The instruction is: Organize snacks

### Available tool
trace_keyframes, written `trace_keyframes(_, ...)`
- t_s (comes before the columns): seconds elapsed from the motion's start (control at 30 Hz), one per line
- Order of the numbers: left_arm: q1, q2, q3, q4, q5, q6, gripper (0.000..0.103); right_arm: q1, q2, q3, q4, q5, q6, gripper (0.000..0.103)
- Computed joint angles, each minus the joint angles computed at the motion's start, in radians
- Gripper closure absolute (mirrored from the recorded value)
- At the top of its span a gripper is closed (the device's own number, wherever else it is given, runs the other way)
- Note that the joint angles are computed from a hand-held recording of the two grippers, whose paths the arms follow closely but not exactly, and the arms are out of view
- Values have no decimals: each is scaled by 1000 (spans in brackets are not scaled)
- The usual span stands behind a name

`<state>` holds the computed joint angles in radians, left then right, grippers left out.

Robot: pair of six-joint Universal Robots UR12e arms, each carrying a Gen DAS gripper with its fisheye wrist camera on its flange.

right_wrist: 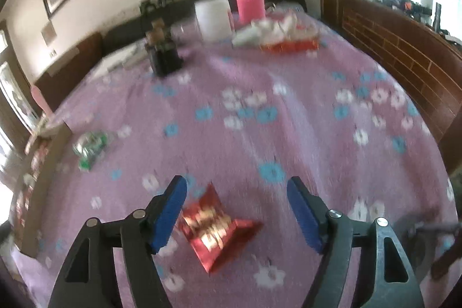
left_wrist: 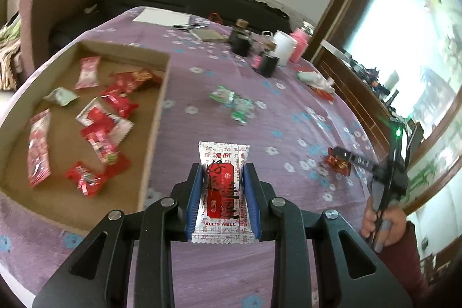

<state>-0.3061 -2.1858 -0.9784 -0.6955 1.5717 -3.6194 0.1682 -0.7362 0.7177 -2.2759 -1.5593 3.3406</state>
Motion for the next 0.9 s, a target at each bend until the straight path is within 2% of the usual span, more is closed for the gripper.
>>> trace_keyframes(0.17, 12, 32, -59, 32, 13, -28, 77, 11, -5, 8, 27, -17, -12, 29)
trace_keyframes(0.3, 23, 61, -103, 53, 49, -53, 77, 27, -3, 1, 56, -44, -38, 31)
trace_keyframes(0.37, 28, 72, -121, 58, 67, -71, 77, 34, -13, 25, 20, -67, -44, 39)
trace_keyframes(0.43, 35, 84, -140, 65, 81, -88, 77, 40, -24, 50, -30, -98, -55, 54)
trace_keyframes(0.5, 42, 94, -156, 69, 94, -107, 77, 43, -30, 59, -53, -118, -70, 62)
trace_keyframes(0.57, 52, 107, -178, 72, 106, -139, 77, 43, -32, 58, -52, -118, -95, 66)
trace_keyframes(0.63, 60, 118, -195, 75, 118, -165, 77, 42, -35, 61, -48, -111, -117, 78)
trace_keyframes(0.7, 64, 127, -209, 80, 133, -177, 77, 40, -41, 70, -53, -89, -118, 85)
trace_keyframes(0.9, 76, 140, -234, 87, 148, -198, 77, 32, -65, 103, -105, -5, -95, 90)
